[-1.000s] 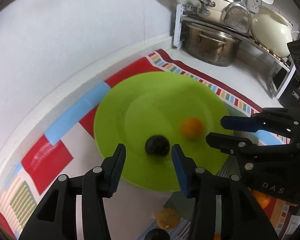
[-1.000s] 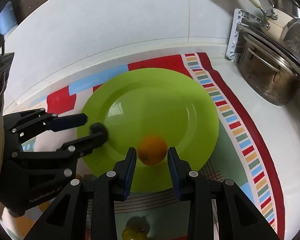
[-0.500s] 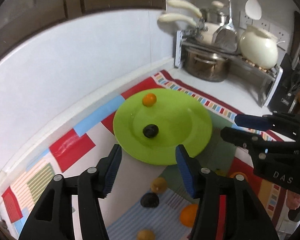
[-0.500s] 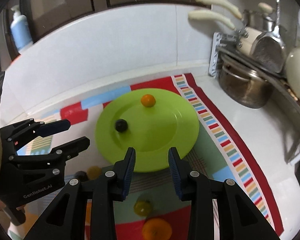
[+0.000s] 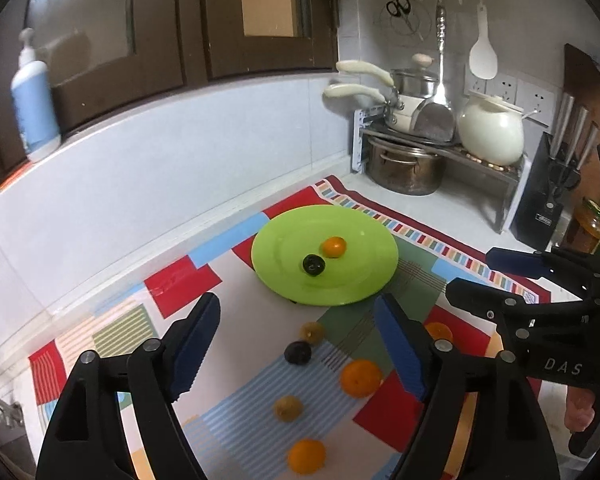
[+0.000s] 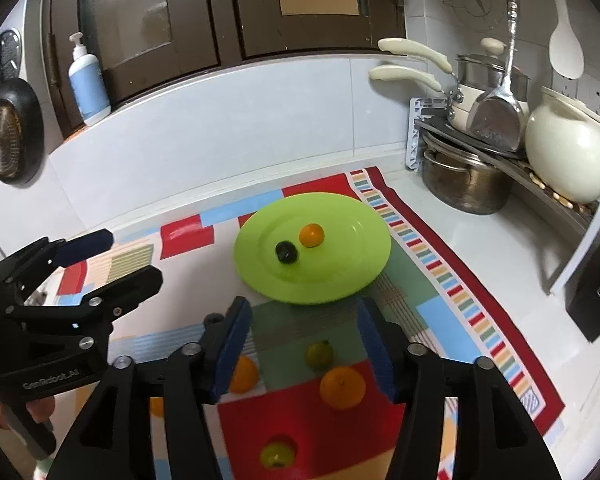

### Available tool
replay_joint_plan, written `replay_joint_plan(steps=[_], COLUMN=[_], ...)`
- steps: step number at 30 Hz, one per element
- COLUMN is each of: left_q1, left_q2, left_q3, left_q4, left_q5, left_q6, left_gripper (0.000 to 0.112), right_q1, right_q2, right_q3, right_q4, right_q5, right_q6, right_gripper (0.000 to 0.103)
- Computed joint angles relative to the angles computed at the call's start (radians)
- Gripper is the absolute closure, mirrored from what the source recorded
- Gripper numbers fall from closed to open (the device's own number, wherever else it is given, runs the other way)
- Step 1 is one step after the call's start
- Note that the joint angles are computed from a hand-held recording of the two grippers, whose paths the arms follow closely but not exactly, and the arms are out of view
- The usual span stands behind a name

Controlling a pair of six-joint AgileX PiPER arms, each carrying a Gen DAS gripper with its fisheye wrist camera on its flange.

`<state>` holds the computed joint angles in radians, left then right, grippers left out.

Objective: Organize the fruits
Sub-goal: 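Lift both open tools away from the plate toward the remaining fruits, then grasp a large orange with the left tool while the right tool grasps a green fruit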

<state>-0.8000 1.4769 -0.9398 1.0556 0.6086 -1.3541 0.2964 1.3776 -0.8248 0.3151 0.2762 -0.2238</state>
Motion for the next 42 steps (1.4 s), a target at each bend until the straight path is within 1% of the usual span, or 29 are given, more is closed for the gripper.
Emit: replay_joint_plan(steps=[5, 8, 10, 14, 18, 23, 26, 28, 32, 36, 38, 42], left_q1=[-0.075, -0.125, -0.16, -0.207, -0.238, -0.273, -0.301, -0.311, -0.312, -0.286, -0.269, -0.228], left_q2=[-0.068, -0.093, -0.11, -0.128, -0.141, -0.143, -0.129, -0.118, -0.093, -0.065, -0.049, -0.004], left_q3=[0.071, 0.106, 0.133, 0.172, 0.215, 0.265, 0.297, 0.317, 0.346, 0.369, 0.375, 0.374], left_q4=[0.036, 0.065, 0.074, 0.078, 0.083, 0.112, 0.15, 0.171, 0.199, 0.225, 0.238, 0.257], left_q5=[0.071, 0.127, 0.157, 0.195, 0.22, 0.234, 0.257, 0.26, 0.239, 0.176, 0.139, 0.075], left_q6=[-0.087, -0.146, -0.184, -0.236, -0.289, -0.351, -0.396, -0.417, -0.443, -0.468, -0.477, -0.482], left_gripper=[0.024, 0.02, 0.019, 0.019, 0.019, 0.019, 0.019, 0.019, 0.019, 0.019, 0.022, 0.029], right_q1=[0.026, 0.057, 0.079, 0.11, 0.175, 0.237, 0.269, 0.293, 0.322, 0.325, 0.318, 0.309], right_q2=[-0.078, -0.121, -0.147, -0.178, -0.2, -0.21, -0.213, -0.21, -0.186, -0.145, -0.125, -0.084], right_q3=[0.065, 0.103, 0.127, 0.163, 0.203, 0.246, 0.272, 0.289, 0.315, 0.333, 0.338, 0.35], right_q4=[-0.085, -0.193, -0.259, -0.321, -0.539, -0.735, -0.859, -0.971, -1.097, -1.139, -1.157, -1.248], right_q5=[0.005, 0.005, 0.01, 0.021, 0.025, 0.032, 0.029, 0.033, 0.026, -0.003, -0.016, -0.038], right_q6=[0.111, 0.234, 0.307, 0.39, 0.629, 0.841, 0.98, 1.098, 1.235, 1.286, 1.307, 1.399], right_gripper=[0.037, 0.036, 0.036, 0.036, 0.036, 0.036, 0.036, 0.036, 0.036, 0.036, 0.036, 0.037])
